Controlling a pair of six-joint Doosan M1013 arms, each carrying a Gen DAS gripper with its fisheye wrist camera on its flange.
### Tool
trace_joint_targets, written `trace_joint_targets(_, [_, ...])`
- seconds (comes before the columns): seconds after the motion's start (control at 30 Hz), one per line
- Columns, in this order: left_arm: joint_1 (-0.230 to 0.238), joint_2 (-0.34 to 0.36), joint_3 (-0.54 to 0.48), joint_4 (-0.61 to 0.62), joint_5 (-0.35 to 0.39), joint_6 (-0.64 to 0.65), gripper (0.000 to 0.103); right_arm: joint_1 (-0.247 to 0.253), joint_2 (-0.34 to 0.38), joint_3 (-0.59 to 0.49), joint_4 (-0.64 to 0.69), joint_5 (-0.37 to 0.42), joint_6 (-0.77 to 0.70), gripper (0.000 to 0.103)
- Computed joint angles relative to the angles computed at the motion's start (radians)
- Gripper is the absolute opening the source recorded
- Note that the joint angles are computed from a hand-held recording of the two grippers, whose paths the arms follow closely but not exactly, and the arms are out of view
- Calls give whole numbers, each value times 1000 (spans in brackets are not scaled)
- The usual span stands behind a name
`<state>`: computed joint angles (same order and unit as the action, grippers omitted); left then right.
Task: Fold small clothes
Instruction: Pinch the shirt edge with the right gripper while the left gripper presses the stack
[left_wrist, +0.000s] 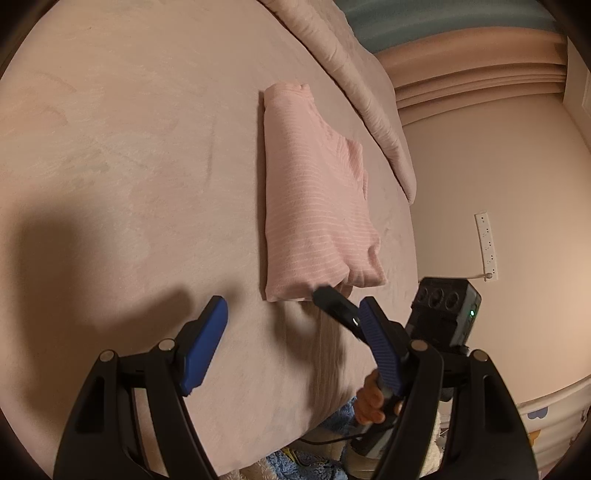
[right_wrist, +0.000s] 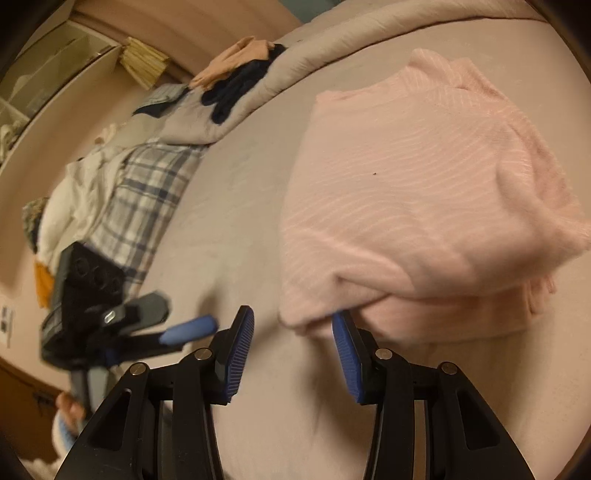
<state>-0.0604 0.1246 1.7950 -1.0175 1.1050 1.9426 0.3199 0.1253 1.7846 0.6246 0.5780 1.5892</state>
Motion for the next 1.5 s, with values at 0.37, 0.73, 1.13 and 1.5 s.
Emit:
trace_joint_targets(0.37, [26,-1,6,-33,-13,-13,74,101,1,-26,-384,-92,209,10])
trace_joint_targets(0.73, [-2,6,-30,7,-18,-11,74,68,-9,-23,-261,82,57,15])
trace_joint_targets(1.13, [-97,24,-70,54,-135,45,64,20,-73,4,-532,-70,312,15])
trace_joint_targets(1.5, [-150,75,-61,241,-154,73,58,-17,-88,47,-456,28,257,13])
